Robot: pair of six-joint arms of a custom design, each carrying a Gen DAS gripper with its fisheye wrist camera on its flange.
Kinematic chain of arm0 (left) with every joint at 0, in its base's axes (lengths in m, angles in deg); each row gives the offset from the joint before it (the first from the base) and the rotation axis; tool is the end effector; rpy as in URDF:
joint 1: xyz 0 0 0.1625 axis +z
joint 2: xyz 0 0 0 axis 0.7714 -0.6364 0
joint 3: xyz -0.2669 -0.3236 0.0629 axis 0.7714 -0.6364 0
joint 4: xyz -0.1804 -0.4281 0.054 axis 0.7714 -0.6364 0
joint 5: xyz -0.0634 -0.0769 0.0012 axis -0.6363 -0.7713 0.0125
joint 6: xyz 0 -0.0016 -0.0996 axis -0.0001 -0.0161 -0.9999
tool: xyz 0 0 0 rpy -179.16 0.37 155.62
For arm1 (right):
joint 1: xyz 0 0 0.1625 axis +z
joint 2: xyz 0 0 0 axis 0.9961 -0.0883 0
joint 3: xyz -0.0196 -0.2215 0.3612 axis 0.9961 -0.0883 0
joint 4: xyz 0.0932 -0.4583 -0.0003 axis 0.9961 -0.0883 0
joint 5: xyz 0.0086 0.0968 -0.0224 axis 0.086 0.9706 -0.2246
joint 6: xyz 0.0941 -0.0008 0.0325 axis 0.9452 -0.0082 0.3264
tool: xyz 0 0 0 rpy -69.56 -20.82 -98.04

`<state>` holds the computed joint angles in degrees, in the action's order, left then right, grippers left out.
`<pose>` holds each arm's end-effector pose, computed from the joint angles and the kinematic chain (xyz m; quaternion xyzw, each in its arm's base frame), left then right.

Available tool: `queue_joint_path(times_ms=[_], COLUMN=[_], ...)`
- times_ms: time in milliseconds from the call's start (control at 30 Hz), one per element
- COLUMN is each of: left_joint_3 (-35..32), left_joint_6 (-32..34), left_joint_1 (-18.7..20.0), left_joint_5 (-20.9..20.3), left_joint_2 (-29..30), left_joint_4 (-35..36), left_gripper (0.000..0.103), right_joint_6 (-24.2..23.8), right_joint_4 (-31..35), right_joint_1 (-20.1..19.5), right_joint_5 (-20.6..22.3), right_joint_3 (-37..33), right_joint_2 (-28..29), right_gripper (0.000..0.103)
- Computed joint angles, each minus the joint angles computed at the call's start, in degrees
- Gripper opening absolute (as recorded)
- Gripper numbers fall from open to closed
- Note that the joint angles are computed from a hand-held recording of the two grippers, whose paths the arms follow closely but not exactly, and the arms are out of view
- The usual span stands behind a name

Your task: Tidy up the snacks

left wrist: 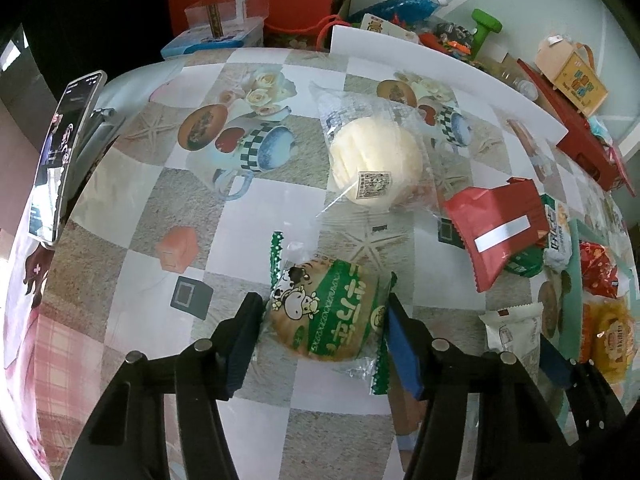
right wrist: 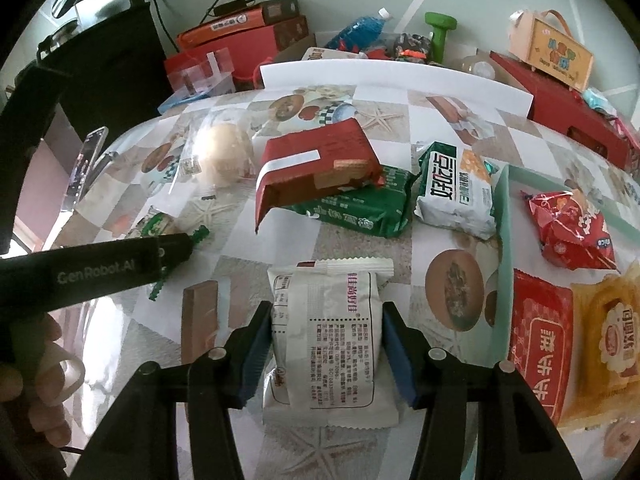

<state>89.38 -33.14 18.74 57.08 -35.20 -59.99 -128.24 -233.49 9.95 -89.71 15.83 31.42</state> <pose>-0.0506 -0.7464 0.0848 -0.2345 0.8431 -0.3140 0.3683 0.1688 -0.7958 -0.0305 0.3968 -0.8878 0.0951 0.2129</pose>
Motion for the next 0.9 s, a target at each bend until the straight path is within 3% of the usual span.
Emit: queue_joint_path(times_ms=[367, 900], left_joint_3=[2.07, 3.49], left_joint_6=[0.12, 6.63], left_joint_1=[-2.12, -5.93], left_joint_5=[2.22, 5.97], left_joint_2=[-1.58, -1.7], left_joint_4=[-2.44, -12.08], left_gripper=[0.061, 0.061], right_joint_6=[0.42, 0.35], right_joint_4=[-0.99, -3.35], right_joint_1=[-0.13, -0.02], right_joint_5=[4.39, 9.56], right_joint_3=[1.91, 4.81], right_joint_2=[-2.5, -6.19], right_gripper=[0.056, 0.056])
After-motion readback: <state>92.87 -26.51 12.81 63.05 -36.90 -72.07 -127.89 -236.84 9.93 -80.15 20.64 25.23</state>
